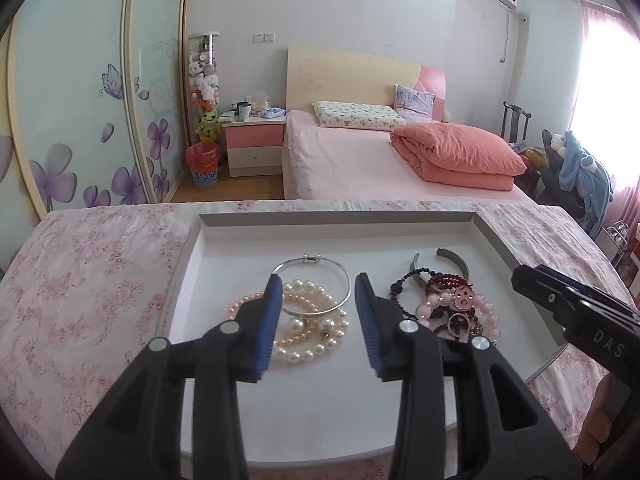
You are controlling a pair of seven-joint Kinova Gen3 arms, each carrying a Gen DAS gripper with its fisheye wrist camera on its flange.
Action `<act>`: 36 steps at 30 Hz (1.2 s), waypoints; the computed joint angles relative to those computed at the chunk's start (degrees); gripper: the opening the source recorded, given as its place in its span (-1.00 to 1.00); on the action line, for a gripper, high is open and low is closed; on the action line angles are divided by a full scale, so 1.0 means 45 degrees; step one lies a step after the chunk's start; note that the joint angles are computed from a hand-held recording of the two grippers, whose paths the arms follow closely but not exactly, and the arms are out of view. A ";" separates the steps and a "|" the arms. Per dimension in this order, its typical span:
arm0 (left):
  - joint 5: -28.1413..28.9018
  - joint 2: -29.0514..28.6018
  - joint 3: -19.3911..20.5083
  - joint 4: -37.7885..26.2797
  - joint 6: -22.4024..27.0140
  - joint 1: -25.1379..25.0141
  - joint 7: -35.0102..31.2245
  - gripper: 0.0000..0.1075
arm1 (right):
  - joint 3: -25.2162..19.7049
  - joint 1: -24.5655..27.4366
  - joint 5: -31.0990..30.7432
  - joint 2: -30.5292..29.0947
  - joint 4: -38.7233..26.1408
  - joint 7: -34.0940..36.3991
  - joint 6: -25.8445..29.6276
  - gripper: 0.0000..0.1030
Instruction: Organize jewelry
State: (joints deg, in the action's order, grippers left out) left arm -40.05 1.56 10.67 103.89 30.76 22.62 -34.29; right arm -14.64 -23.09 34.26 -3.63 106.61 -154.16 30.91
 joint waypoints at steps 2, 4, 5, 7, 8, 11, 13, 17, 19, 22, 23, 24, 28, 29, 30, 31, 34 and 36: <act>-0.0051 -0.0123 -0.0019 0.0065 0.0075 -0.0032 0.0131 -0.24 | -0.0067 -0.0038 0.0111 -0.0005 -0.0011 -0.0103 0.0057 -0.20; -0.0095 -0.0287 0.0020 0.0137 0.0183 -0.0111 0.0195 -0.23 | -0.0137 -0.0105 0.0184 -0.0040 -0.0046 -0.0144 0.0187 -0.20; -0.0185 -0.0368 0.0074 0.0175 0.0260 -0.0146 0.0297 -0.22 | -0.0172 -0.0141 0.0212 -0.0054 -0.0068 -0.0158 0.0246 -0.20; -0.0206 -0.0577 0.0159 0.0288 0.0337 -0.0274 0.0331 -0.19 | -0.0294 -0.0230 0.0343 -0.0129 -0.0115 -0.0261 0.0459 -0.18; -0.0193 -0.0734 0.0213 0.0379 0.0393 -0.0354 0.0357 -0.16 | -0.0344 -0.0259 0.0416 -0.0175 -0.0090 -0.0330 0.0487 -0.15; -0.0154 -0.1195 0.0459 0.0637 0.0527 -0.0670 0.0391 -0.07 | -0.0649 -0.0361 0.0825 -0.0383 -0.0066 -0.0679 0.0811 -0.04; -0.0024 -0.1611 0.0644 0.0888 0.0583 -0.0919 0.0294 0.00 | -0.0895 -0.0447 0.1114 -0.0543 -0.0028 -0.0904 0.1096 0.00; 0.0117 -0.2607 0.1113 0.1584 0.0566 -0.1530 0.0210 0.21 | -0.1455 -0.0536 0.1634 -0.0988 0.0194 -0.1441 0.1595 0.25; 0.0315 -0.3151 0.1264 0.1937 0.0499 -0.1767 -0.0025 0.30 | -0.1841 -0.0536 0.2001 -0.1259 0.0350 -0.1874 0.1958 0.40; 0.0425 -0.4022 0.1718 0.2406 0.0579 -0.2191 -0.0184 0.49 | -0.2350 -0.0457 0.2541 -0.1641 0.0571 -0.2494 0.2354 0.66; 0.0467 -0.4372 0.1863 0.2602 0.0581 -0.2335 -0.0243 0.59 | -0.2550 -0.0422 0.2717 -0.1818 0.0665 -0.2710 0.2514 0.75; 0.0525 -0.4614 0.2018 0.2707 0.0607 -0.2495 -0.0312 0.63 | -0.2767 -0.0369 0.2898 -0.1988 0.0752 -0.2936 0.2673 0.83; 0.1138 -0.5810 0.2283 0.3197 0.0656 -0.2816 -0.0911 0.84 | -0.3545 -0.0204 0.3463 -0.2403 0.0962 -0.3516 0.3290 0.94; 0.1311 -0.6128 0.2331 0.3336 0.0608 -0.2898 -0.1049 0.84 | -0.3764 -0.0181 0.3589 -0.2503 0.1003 -0.3628 0.3490 0.97; 0.1535 -0.6396 0.2295 0.3434 0.0601 -0.2885 -0.1277 0.84 | -0.3942 -0.0178 0.3680 -0.2609 0.1051 -0.3690 0.3654 0.97; 0.1742 -0.6573 0.2278 0.3486 0.0597 -0.2900 -0.1491 0.84 | -0.4104 -0.0171 0.3761 -0.2682 0.1084 -0.3738 0.3775 0.97; 0.2413 -0.7141 0.2282 0.3608 0.0738 -0.2988 -0.2005 0.84 | -0.4649 -0.0186 0.4052 -0.2827 0.1128 -0.3893 0.4196 0.97; 0.2885 -0.7479 0.2302 0.3642 0.0871 -0.3053 -0.2297 0.84 | -0.4996 -0.0210 0.4217 -0.2968 0.1184 -0.4068 0.4429 0.97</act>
